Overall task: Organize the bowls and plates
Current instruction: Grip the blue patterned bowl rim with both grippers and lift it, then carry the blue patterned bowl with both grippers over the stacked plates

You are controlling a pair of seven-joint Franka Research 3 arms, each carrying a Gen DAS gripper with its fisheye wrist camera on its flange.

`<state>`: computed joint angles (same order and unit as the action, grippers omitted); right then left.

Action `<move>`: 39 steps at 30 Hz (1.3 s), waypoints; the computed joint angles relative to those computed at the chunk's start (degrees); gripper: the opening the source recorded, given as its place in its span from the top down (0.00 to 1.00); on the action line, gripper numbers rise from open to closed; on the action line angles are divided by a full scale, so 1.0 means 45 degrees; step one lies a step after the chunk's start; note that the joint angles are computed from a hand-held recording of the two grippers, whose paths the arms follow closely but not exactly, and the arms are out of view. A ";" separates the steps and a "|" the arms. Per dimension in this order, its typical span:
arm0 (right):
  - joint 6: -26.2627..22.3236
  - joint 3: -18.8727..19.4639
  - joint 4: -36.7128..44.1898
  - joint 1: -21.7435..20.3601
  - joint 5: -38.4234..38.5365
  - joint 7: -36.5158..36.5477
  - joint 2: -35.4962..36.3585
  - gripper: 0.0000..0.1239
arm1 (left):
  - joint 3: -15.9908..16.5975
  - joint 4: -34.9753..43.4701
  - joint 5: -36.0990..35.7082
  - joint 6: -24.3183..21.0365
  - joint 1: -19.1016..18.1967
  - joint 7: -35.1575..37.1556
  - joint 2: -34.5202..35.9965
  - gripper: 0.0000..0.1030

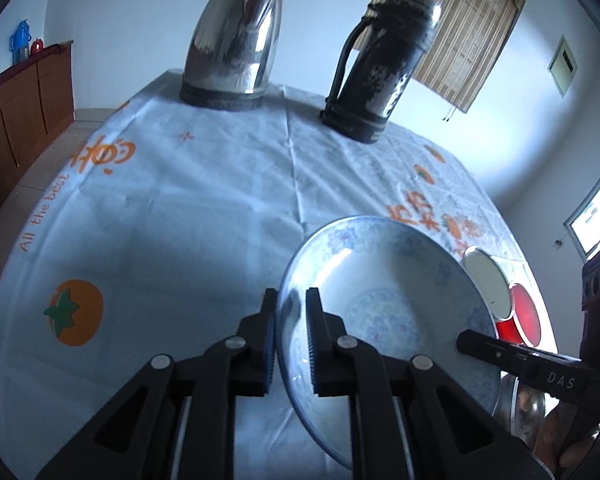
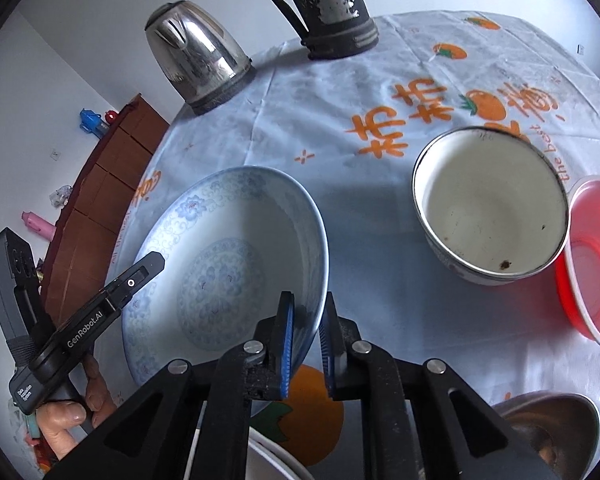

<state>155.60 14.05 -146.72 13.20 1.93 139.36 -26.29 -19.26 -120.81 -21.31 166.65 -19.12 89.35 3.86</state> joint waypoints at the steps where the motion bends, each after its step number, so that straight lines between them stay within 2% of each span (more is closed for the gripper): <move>1: 0.0000 -0.0032 -0.0064 0.0073 0.0064 -0.0017 -0.0134 0.89 | -0.0036 -0.0063 -0.0176 0.0054 0.0018 0.0135 -0.0110 0.90; 13: -0.0405 0.0293 -0.0695 0.0291 0.0221 0.0079 -0.1853 0.89 | 0.0534 -0.1401 0.0424 0.0711 -0.0879 -0.0601 -0.1728 0.90; 19: -0.0358 0.0188 -0.1404 0.0898 0.1026 -0.0099 -0.2909 0.89 | 0.0805 -0.2422 0.1984 0.0803 -0.1271 -0.2161 -0.2967 0.90; 27: -0.0909 0.0786 -0.2200 0.1159 0.1229 0.0272 -0.4614 0.89 | 0.0642 -0.3532 0.4565 0.0875 -0.1351 -0.4745 -0.4183 0.90; 33: -0.1256 0.0987 -0.2814 0.1484 0.1449 0.0532 -0.5729 0.89 | 0.0600 -0.4172 0.5701 0.0797 -0.1564 -0.6018 -0.4914 0.90; 39: -0.1528 0.1266 -0.3327 0.1821 0.1527 0.0925 -0.6606 0.89 | 0.0769 -0.4758 0.6126 0.0803 -0.1954 -0.6695 -0.5476 0.90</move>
<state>148.72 19.74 -161.70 21.39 8.80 143.53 -56.01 -15.80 -142.22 6.26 170.27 -27.91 59.22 -20.78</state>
